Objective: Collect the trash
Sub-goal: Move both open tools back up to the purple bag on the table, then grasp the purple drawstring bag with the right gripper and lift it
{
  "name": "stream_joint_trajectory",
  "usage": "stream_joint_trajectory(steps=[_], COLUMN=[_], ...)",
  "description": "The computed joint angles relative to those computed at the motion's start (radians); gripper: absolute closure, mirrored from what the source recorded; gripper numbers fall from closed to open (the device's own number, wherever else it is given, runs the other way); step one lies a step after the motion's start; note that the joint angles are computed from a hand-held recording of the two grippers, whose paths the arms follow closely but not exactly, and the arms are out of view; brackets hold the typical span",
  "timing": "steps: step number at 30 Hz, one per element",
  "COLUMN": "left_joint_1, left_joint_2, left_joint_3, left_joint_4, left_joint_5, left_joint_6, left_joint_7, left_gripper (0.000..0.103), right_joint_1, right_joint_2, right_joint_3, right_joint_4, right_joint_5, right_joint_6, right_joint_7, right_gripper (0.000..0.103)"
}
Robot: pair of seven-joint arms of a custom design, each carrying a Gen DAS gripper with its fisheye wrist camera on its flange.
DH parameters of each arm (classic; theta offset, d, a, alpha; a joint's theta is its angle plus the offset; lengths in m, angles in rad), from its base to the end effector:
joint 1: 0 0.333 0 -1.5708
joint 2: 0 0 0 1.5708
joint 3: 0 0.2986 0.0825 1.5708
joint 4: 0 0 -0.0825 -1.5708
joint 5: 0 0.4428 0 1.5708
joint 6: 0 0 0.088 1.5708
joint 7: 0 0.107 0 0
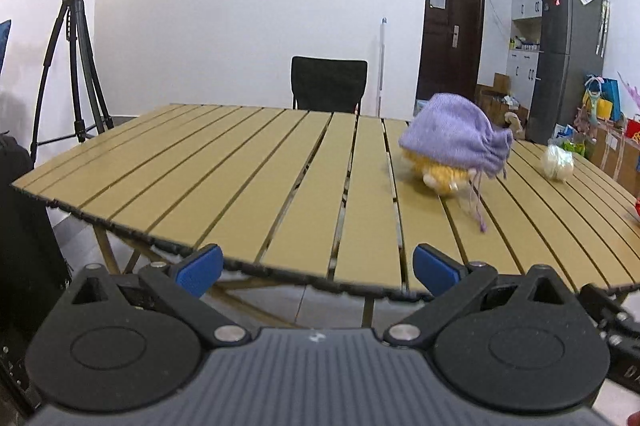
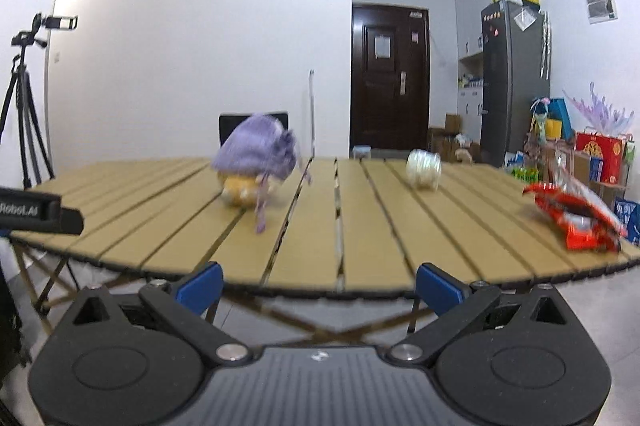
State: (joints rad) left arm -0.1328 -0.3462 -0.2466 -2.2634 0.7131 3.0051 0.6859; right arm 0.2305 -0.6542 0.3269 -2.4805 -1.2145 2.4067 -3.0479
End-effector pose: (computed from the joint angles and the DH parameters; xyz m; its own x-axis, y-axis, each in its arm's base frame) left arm 0.4922 -0.2604 0.5706 -0.2065 -0.9778 0.0368 -0.4307 0.0571 -0.9007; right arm 0.3994 0.2536 0.5359 -0.3294 -0.9441 -0.0145 -0.2785 0.1118 -0.9539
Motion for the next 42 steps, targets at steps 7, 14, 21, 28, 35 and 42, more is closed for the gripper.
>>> stream_joint_trajectory(steps=[7, 14, 21, 28, 35, 42], left_joint_1=[0.058, 0.031, -0.014, -0.048, -0.075, -0.090], left_joint_2=[0.097, 0.186, 0.268, 0.344, 0.411, 0.453], left_joint_3=[-0.059, -0.042, -0.010, 0.020, 0.047, 0.065], left_joint_4=[0.127, 0.239, 0.336, 0.429, 0.499, 0.540], left_joint_5=[0.125, 0.203, 0.230, 0.266, 0.243, 0.214], left_joint_6=[-0.031, -0.062, -0.103, -0.142, -0.169, -0.169], left_joint_7=[-0.111, -0.195, -0.214, -0.218, -0.173, -0.123], left_gripper=[0.000, 0.000, 0.000, 0.000, 0.000, 0.000], right_joint_1=[-0.071, -0.144, -0.159, -0.142, -0.094, -0.056], right_joint_2=[0.010, 0.045, 0.147, 0.293, 0.461, 0.594], right_joint_3=[-0.038, -0.050, -0.088, -0.120, -0.171, -0.246], right_joint_4=[0.024, 0.068, 0.160, 0.295, 0.462, 0.581], right_joint_5=[-0.102, -0.242, -0.295, -0.361, -0.341, -0.115], right_joint_6=[0.087, 0.163, 0.198, 0.233, 0.260, 0.333], right_joint_7=[0.047, 0.225, 0.225, 0.216, 0.117, -0.053], right_gripper=[0.000, 0.000, 0.000, 0.000, 0.002, 0.025])
